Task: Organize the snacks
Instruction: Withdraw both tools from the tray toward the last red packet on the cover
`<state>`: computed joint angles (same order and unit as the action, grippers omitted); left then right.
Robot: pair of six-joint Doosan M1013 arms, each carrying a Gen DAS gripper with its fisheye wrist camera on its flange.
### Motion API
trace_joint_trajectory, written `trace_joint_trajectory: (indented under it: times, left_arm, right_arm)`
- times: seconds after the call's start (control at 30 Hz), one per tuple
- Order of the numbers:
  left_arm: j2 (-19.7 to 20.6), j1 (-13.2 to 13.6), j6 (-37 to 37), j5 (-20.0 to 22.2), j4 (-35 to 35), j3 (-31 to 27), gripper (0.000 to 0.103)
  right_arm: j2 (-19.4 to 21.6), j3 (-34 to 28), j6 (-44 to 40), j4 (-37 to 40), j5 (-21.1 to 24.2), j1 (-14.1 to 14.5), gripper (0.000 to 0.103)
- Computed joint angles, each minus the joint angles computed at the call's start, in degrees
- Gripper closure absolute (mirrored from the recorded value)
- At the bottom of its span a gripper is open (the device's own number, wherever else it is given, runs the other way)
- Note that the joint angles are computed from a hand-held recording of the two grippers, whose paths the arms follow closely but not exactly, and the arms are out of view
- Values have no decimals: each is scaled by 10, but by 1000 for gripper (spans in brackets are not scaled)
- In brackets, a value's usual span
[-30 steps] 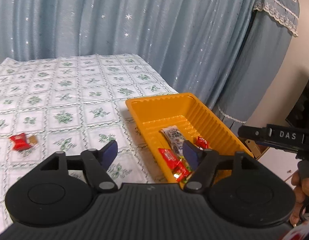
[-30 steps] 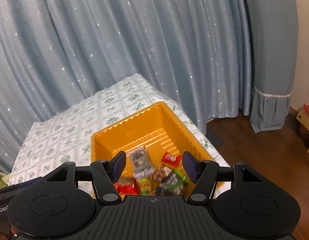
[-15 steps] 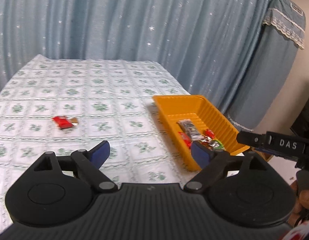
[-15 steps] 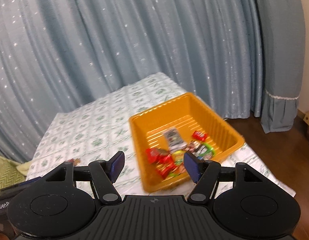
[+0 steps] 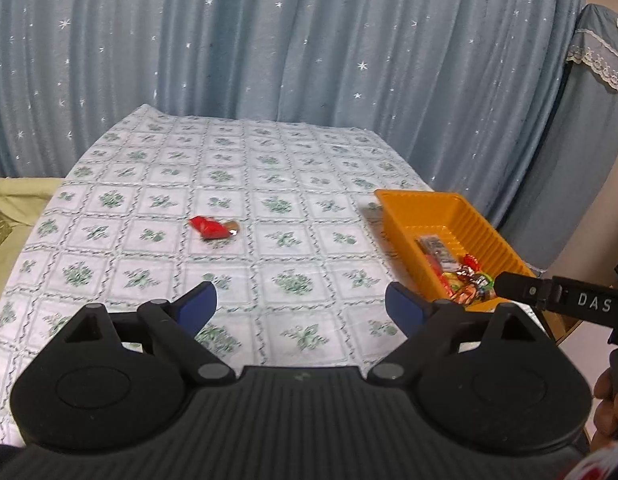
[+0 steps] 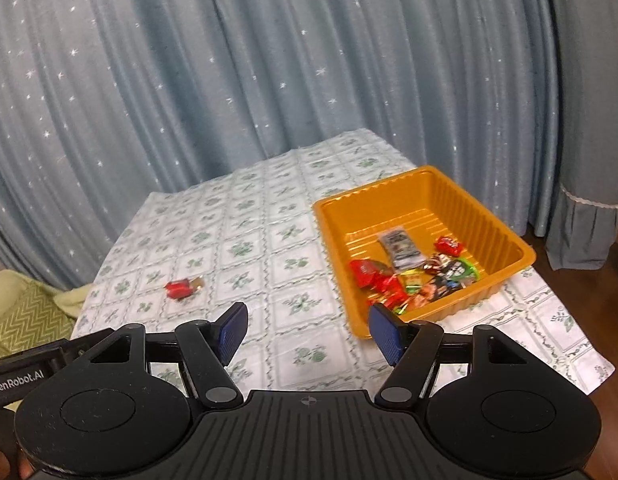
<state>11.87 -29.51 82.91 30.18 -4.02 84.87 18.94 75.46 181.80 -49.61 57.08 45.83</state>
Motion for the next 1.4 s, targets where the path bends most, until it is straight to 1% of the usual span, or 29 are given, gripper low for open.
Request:
trace_joint_trajectory:
  times: [0.17,0.43,0.7,0.93,1.2,1.4]
  left_arm:
    - [-7,3,-16,1,17,10,12]
    - [-6,8,-26,2,18,11,12]
    - [-1,11,-35,4,29,8,12]
    - [7,19,-44,3,41,1,12]
    - [38,34,-35,6,51,-33,12]
    - [80,47,-25,15,56,-72,12]
  right_arm:
    - [5,-7,-12,3,-4,2,36]
    - [10,-11,-24,9,-7,3,36]
    - [17,-18,-41,14,-12,1,36]
    - [33,-35,-73,21,-25,-5,36]
    - [65,-72,-134,31,-48,-20,36]
    - [101,-108,-193,57,-83,-42,36]
